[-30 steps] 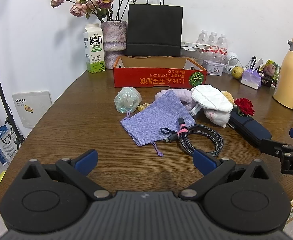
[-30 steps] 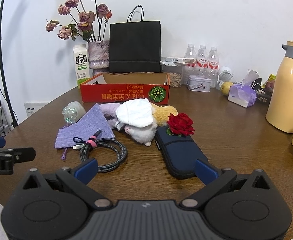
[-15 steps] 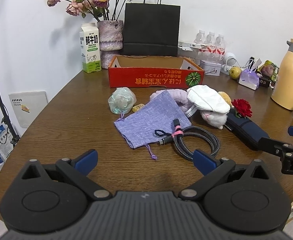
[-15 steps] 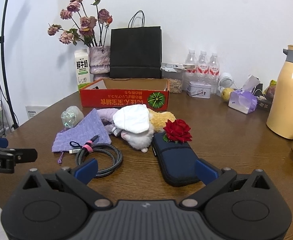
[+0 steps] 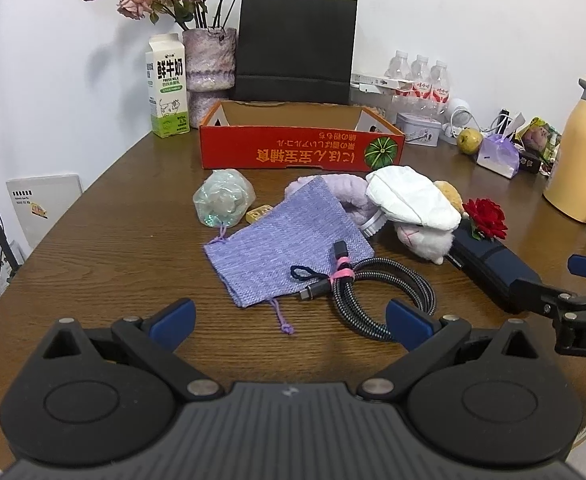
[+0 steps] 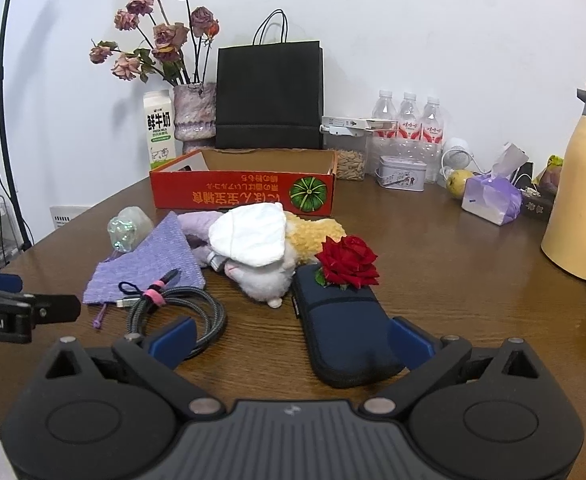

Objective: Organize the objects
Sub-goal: 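Move the right gripper to the red rose and close on it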

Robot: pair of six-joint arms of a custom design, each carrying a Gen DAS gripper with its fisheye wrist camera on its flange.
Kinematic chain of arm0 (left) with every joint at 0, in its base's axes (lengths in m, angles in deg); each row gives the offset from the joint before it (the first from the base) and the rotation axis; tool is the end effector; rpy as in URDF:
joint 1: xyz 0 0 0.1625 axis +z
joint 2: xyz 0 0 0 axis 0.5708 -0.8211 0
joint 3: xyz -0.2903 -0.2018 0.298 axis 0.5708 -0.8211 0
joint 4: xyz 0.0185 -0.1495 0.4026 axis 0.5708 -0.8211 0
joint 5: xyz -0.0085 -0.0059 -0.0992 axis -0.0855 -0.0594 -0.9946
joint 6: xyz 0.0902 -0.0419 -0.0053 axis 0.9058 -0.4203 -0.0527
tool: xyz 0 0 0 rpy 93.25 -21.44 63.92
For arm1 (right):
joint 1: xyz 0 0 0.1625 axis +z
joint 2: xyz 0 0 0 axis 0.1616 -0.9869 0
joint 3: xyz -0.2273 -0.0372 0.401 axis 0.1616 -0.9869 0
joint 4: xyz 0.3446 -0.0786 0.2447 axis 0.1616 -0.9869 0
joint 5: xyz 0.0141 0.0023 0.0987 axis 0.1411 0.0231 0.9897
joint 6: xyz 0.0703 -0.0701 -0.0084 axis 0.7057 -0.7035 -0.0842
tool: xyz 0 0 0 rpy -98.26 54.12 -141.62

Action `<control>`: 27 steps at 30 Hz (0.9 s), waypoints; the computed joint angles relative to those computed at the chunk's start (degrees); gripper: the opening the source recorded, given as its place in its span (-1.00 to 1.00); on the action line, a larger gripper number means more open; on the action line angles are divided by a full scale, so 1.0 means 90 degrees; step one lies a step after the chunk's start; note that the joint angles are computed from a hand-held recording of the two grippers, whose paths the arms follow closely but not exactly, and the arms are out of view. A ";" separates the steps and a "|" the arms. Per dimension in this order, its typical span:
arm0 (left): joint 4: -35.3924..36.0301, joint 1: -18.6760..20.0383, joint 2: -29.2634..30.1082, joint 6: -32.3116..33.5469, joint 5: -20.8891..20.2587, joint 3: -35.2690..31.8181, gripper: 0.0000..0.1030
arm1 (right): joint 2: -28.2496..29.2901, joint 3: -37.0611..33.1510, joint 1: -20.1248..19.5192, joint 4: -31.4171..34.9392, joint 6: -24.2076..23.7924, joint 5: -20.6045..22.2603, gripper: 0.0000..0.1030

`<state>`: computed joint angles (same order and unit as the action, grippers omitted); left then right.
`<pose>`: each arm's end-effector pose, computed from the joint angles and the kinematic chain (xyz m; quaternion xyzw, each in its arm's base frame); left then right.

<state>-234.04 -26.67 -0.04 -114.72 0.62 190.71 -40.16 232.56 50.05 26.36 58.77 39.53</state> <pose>-0.2197 -0.2534 -0.0245 0.1298 0.8196 -0.4421 0.3406 0.0253 -0.2673 0.1733 0.2796 -0.8173 0.4229 0.2740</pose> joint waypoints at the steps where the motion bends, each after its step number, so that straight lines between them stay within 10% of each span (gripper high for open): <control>1: -0.0074 0.0063 0.0034 0.0084 0.0021 -0.0030 1.00 | 0.0053 -0.0052 0.0017 0.0011 0.0009 0.0008 0.96; 27: -0.1478 0.1241 0.0526 0.1982 0.0334 -0.0707 1.00 | 0.1483 -0.1599 0.0476 0.0517 -0.0111 0.1005 0.87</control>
